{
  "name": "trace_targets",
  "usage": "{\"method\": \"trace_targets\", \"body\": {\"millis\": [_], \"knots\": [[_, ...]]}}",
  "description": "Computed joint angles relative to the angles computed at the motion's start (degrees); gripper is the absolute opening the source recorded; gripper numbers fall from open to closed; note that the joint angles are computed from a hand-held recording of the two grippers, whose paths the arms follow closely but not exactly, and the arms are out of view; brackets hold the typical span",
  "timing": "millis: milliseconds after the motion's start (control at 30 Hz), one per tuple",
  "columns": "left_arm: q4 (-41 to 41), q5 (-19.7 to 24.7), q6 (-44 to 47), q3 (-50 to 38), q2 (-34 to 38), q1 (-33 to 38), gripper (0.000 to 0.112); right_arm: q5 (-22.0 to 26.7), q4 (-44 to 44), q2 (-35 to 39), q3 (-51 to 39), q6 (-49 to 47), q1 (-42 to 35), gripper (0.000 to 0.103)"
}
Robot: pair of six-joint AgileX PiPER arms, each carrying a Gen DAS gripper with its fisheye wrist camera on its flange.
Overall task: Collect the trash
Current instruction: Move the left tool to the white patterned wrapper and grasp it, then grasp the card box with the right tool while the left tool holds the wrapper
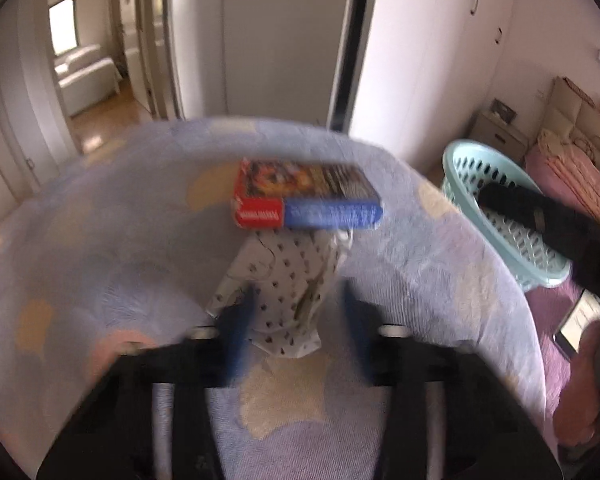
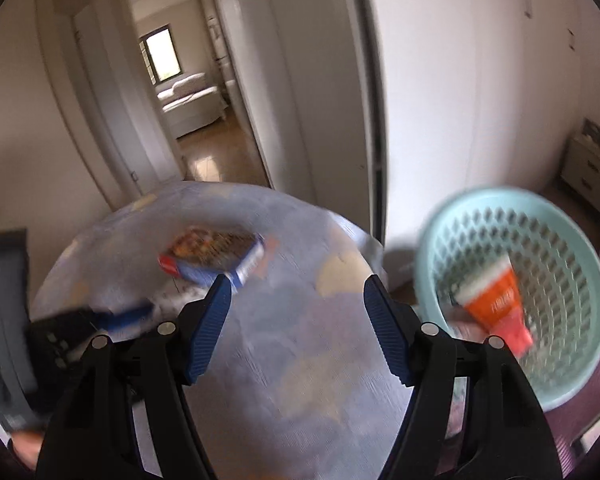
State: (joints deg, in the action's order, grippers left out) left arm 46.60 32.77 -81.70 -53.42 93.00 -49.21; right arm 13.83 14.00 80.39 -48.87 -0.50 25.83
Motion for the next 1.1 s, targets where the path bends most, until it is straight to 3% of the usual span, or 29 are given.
{"method": "trace_targets", "body": {"millis": [67, 167, 267, 467, 567, 800, 1000, 1100], "knots": [[0.65, 0.10, -0.98, 1.82, -1.67, -0.77, 0.012, 1.71, 2.61, 3.27, -4.21, -4.23, 0.70, 0.065], [-1.02, -0.84, -1.77, 5.48, -5.97, -1.17, 0.009, 4.66, 11.17, 10.02, -11.19, -13.09, 1.37, 0.065], [0.53, -0.21, -5.39, 9.88, -10.55, -3.18, 0.008, 6.97, 12.77, 16.79, -18.26, -13.16, 2.42, 0.065], [10.15, 8.94, -21.28, 17.24, -16.44, -6.74, 0.008, 7.96, -1.91, 25.24, -26.21, 1.62, 6.83, 0.065], [14.23, 12.26, -29.00, 19.24, -16.02, -6.86, 0.008, 8.10, 5.19, 24.35, -25.12, -5.79, 6.10, 0.065], [13.47, 16.22, -28.40, 17.99, -14.69, -7.20, 0.008, 8.13, 12.57, 19.87, -18.24, -14.51, 6.21, 0.069], [13.73, 13.94, -29.73, 19.42, -16.29, -5.48, 0.008, 9.16, 21.91, 15.60, -12.03, -24.63, 7.01, 0.070], [14.13, 13.44, -29.52, 18.95, -15.61, -4.72, 0.008, 6.96, 24.77, 13.36, -8.96, -27.29, 6.93, 0.072]]}}
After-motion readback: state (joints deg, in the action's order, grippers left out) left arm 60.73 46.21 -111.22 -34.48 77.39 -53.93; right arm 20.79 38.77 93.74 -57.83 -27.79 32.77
